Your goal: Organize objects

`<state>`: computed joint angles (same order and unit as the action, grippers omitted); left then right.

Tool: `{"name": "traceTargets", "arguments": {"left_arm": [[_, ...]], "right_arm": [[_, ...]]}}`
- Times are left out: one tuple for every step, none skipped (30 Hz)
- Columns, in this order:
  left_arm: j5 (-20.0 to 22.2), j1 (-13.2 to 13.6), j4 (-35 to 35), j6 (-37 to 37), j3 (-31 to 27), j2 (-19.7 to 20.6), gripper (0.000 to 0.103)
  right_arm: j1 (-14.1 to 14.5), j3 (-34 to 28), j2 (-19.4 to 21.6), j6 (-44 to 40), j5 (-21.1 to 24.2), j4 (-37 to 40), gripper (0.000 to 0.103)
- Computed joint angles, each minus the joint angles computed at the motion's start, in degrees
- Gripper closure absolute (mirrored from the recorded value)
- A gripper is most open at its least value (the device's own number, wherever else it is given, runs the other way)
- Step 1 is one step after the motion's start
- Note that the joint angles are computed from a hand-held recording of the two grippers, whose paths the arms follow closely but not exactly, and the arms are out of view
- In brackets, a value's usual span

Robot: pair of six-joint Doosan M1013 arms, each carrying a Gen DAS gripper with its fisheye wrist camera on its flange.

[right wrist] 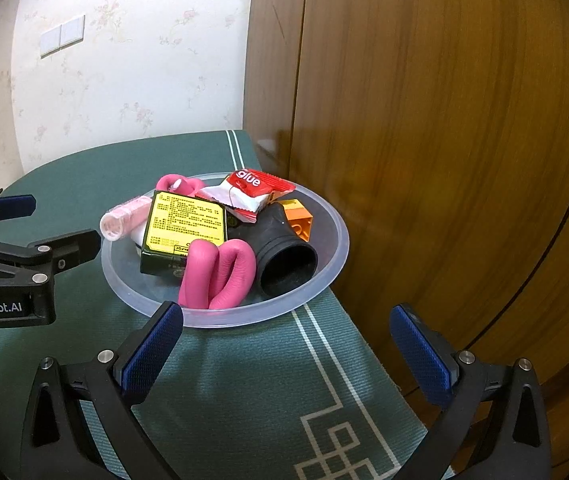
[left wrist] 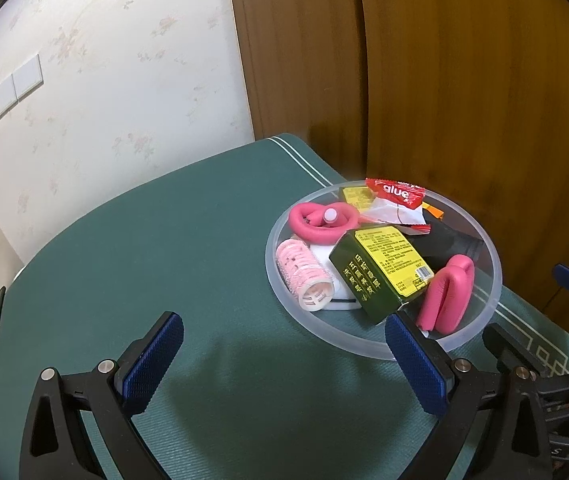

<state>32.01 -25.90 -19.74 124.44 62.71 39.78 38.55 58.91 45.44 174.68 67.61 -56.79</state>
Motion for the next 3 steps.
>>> {"name": "traceTargets", "arguments": {"left_arm": [[0.13, 0.01, 0.25, -0.35, -0.05, 0.02, 0.000], [0.34, 0.07, 0.12, -0.18, -0.10, 0.03, 0.000], [0.80, 0.14, 0.19, -0.33, -0.46, 0.18, 0.000]], "right_arm": [[-0.01, 0.04, -0.01, 0.04, -0.10, 0.01, 0.000], [-0.02, -0.01, -0.01, -0.04, -0.08, 0.06, 0.000], [0.02, -0.10, 0.03, -0.06, 0.05, 0.09, 0.000]]}}
